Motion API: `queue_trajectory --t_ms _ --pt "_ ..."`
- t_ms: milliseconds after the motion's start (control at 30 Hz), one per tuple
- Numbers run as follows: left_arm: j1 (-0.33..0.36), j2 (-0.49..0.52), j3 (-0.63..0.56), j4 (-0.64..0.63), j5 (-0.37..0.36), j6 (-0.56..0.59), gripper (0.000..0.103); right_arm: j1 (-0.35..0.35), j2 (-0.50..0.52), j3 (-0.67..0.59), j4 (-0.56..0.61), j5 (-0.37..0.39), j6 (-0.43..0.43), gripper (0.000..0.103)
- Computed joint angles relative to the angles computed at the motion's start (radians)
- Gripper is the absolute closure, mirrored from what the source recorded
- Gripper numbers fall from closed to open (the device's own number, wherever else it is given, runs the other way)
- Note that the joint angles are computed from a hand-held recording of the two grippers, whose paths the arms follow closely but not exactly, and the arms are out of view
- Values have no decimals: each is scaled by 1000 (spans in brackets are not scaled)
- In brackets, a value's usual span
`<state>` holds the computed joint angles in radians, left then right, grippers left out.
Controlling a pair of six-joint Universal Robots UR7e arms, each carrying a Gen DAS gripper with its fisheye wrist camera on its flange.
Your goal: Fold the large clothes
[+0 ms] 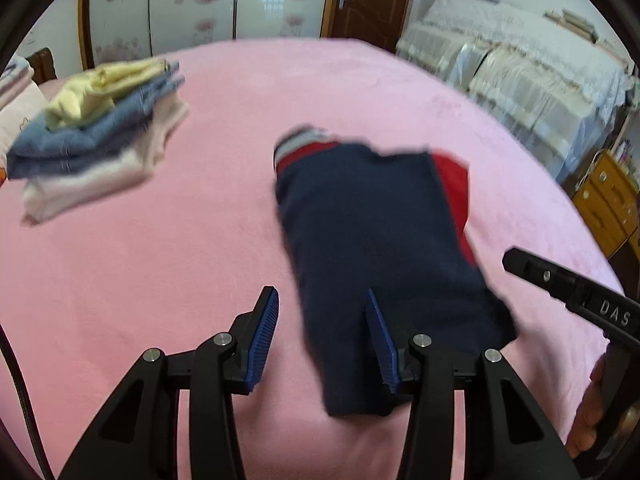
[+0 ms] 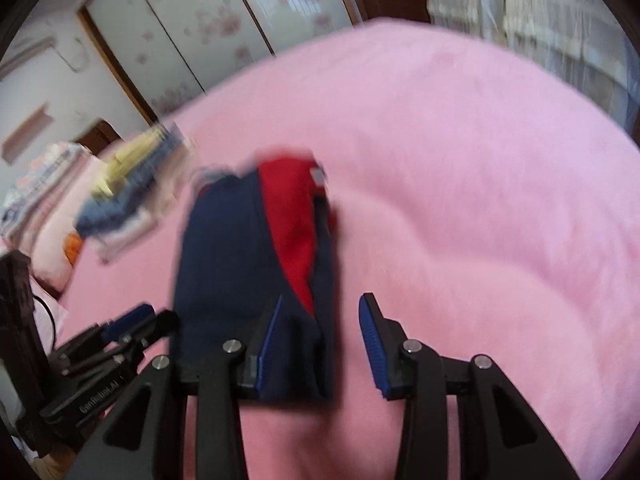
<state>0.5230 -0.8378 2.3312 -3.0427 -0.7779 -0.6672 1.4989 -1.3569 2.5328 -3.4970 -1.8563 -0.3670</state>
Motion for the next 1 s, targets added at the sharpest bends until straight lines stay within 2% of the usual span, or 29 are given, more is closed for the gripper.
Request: queue_trajectory --t_ms 100,133,167,200,267,333,400,467,500,600,733,800,833,900,933,967,1000 --pt "19 -3 -39 -39 -21 56 60 31 19 -41 -18 36 -52 64" --pt "30 3 -64 -40 -27 69 66 39 28 -61 1 41 -60 65" --pt "42 11 -86 -46 -38 87 74 49 52 -91 15 57 -68 69" --pt "59 25 -116 -59 -59 120 75 52 72 -113 24 73 -78 75" --pt "92 58 -168 -65 -66 143 75 53 113 -162 53 80 -95 79" --pt "136 90 -224 -37 -98 158 77 46 163 -208 59 57 -99 81" --pt "170 121 -269 17 -103 151 83 45 229 -254 31 -20 -100 88" --pt "186 144 -284 22 -90 159 88 2 244 -288 82 -37 -70 99" --pt "191 151 -283 4 -96 173 88 -23 235 -293 116 -23 -57 102" --pt "188 161 -284 -13 -84 191 88 -68 224 -297 158 32 -33 102" --pt "179 151 -278 -2 -77 178 88 -60 213 -289 150 35 -30 102" --pt "172 138 -270 11 -83 160 85 -55 196 -278 149 49 -20 98" --pt "168 130 -268 23 -85 151 80 -52 183 -271 152 57 -14 97" --pt "158 114 -264 58 -79 126 63 -42 163 -257 152 49 -12 97" --pt "148 106 -258 74 -65 107 47 -38 148 -248 156 47 -8 97" --pt "135 99 -251 91 -42 84 34 -34 142 -245 158 47 -2 97" --pt "119 89 -239 97 -18 64 32 -29 130 -237 160 46 4 97"
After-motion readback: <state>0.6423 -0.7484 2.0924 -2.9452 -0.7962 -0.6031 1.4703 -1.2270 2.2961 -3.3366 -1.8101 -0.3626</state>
